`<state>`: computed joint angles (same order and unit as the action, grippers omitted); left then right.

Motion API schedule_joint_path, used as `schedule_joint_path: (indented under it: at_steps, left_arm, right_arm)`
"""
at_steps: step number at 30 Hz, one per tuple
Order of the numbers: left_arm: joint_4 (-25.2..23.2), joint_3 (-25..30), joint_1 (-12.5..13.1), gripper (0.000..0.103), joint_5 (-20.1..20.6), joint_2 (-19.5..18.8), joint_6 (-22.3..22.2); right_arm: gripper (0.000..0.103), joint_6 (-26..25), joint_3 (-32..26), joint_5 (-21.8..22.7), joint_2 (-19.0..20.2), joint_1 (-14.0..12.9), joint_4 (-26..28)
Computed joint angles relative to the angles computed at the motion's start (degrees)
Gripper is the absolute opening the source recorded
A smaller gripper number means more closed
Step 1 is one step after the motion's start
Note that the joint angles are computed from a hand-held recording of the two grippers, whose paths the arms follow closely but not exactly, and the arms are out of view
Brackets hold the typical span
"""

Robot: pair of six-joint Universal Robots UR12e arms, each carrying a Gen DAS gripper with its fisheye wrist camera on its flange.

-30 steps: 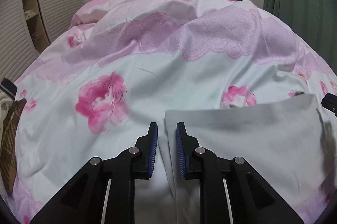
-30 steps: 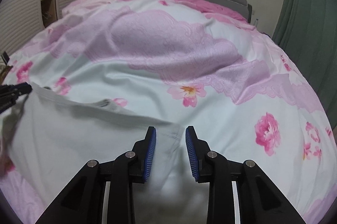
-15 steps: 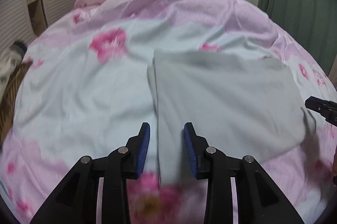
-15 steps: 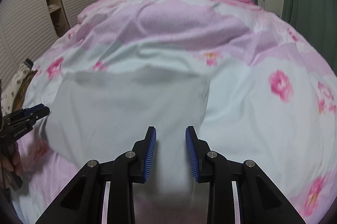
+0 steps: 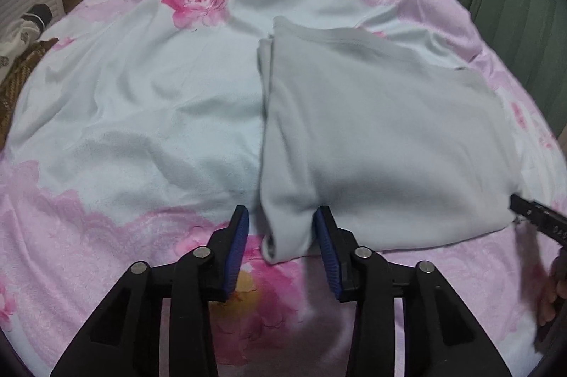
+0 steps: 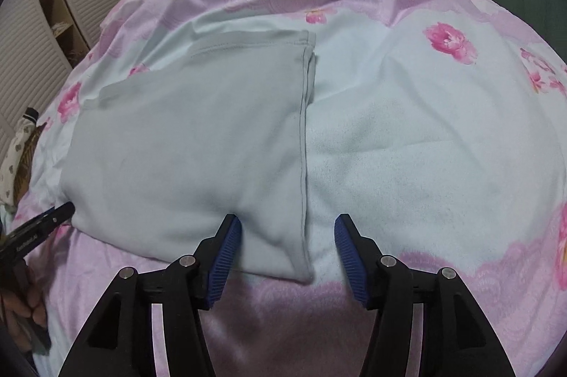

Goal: Fold small clothes

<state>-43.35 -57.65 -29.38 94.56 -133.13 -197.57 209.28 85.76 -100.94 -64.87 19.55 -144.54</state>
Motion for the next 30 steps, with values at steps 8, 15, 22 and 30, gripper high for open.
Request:
schedule_joint_path:
  at_steps: [8,15,22,30]
  left_arm:
    - [0.6,-1.18,-0.7,0.038,3.22,1.29,0.63]
    - [6.93,-1.98,-2.43,0.045,5.31,2.43,4.61]
    - [7.76,2.75,-2.61,0.047,-0.34,-0.48,4.99]
    - [0.15,13.11,-2.15,0.047,-1.91,-6.63,4.09]
  right_arm:
    - [0.056,0.09,0.7,-3.75,-1.01,0.81,1.36]
    - [0.057,6.29,4.49,-0.52,-3.8,0.12,-6.85]
    - [0.057,7.6,3.71,5.04,-2.74,0.21,-12.14]
    - [0.057,-0.61,-6.6,6.0,4.04,1.06,-7.76]
